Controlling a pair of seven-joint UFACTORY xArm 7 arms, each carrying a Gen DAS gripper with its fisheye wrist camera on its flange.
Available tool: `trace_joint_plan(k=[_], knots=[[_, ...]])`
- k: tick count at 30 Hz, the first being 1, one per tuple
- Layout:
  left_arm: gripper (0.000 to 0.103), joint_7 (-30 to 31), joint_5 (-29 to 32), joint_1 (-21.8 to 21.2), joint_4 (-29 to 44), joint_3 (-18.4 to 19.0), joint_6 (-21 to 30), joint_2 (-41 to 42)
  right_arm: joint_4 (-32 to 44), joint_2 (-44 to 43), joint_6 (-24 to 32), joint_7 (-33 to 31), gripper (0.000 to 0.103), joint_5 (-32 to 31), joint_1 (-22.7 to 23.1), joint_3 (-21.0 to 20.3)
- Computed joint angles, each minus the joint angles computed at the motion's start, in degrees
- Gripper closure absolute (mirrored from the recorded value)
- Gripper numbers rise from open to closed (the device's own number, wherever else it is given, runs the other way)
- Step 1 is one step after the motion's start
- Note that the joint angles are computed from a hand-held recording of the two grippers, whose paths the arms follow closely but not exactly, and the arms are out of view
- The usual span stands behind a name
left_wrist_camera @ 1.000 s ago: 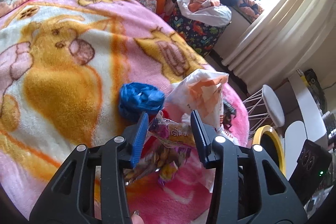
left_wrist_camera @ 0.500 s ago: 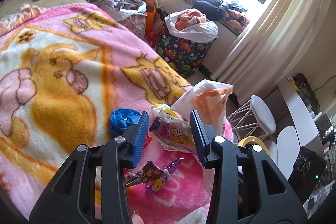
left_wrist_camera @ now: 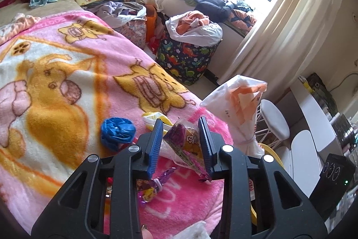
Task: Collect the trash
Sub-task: 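Carry the white bag and wrapper over the yellow bin and release both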
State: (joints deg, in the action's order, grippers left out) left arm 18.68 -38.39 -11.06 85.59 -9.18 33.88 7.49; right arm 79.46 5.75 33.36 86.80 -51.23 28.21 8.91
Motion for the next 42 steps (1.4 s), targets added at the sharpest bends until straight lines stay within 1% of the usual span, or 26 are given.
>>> trace_joint_plan(k=[6,16,26,31,42], knots=[[0.078,0.13,-0.03,-0.78,0.1,-0.55,0.21,0.09,-3.41,-3.62,1.38,3.74,0.068,-2.32,-0.83,0.67],[0.078,0.16,1.05,-2.95,1.17,-1.77,0.18,0.66,-10.54,-10.2,2.83,9.82,0.068,-4.0,-5.4,4.06],[0.078,0.17,2.15,-5.04,2.29,-3.02,0.0,1.6,-17.86,-16.52,2.87,14.64,0.068,-3.14,-10.07,7.03],[0.078,0.63,2.47,-6.07,2.51,-3.65,-0.08,1.87,-19.62,-18.41,3.87,16.63,0.068,-2.66,-11.85,8.82],[0.078,1.42,3.44,-8.4,2.53,-4.74,0.07,2.1,-25.5,-24.33,4.0,18.86,0.068,-0.13,-15.62,11.09]])
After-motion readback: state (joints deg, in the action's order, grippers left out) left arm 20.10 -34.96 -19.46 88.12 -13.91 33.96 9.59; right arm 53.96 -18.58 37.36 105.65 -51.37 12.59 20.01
